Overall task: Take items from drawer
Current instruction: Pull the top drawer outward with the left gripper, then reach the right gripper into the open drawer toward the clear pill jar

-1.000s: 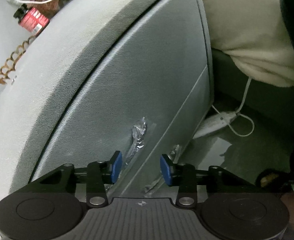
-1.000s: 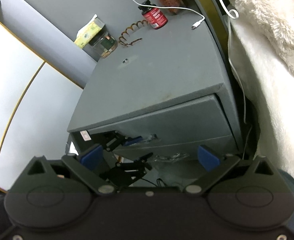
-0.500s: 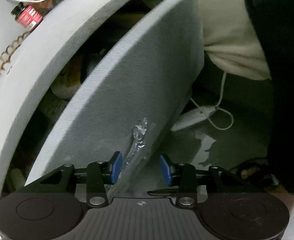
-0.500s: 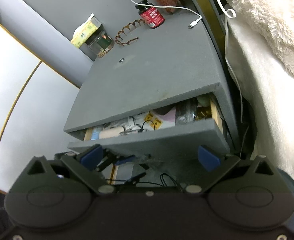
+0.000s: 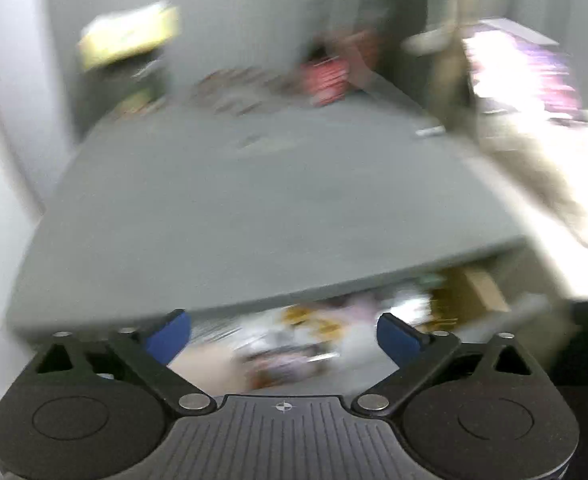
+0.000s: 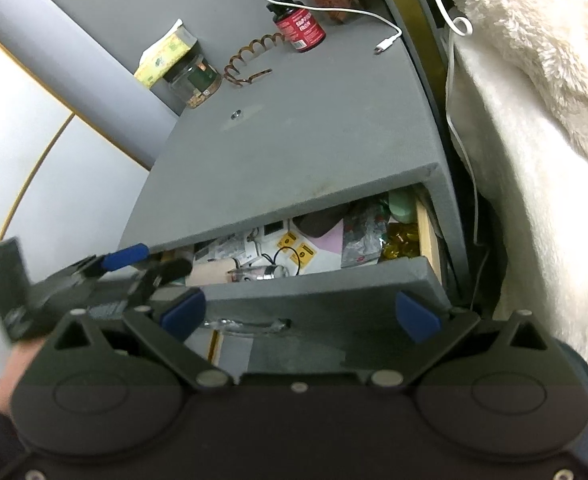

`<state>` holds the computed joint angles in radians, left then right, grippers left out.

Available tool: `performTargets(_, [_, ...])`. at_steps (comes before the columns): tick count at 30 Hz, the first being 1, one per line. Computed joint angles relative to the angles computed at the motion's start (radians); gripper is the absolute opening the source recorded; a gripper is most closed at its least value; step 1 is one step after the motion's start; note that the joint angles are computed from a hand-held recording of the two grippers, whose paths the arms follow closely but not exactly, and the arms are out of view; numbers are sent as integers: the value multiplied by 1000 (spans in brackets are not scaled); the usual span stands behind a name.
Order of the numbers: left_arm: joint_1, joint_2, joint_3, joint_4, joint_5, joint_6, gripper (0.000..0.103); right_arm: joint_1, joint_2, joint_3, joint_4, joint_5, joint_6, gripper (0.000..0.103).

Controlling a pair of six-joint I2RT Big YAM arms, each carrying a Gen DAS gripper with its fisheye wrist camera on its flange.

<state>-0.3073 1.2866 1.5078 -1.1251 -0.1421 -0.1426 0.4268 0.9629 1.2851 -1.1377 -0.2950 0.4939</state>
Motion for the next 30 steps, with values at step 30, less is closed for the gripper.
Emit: performTargets(30, [32,-36,-39,-134,162,-65,34,344,479,530,-322,283,-422,97])
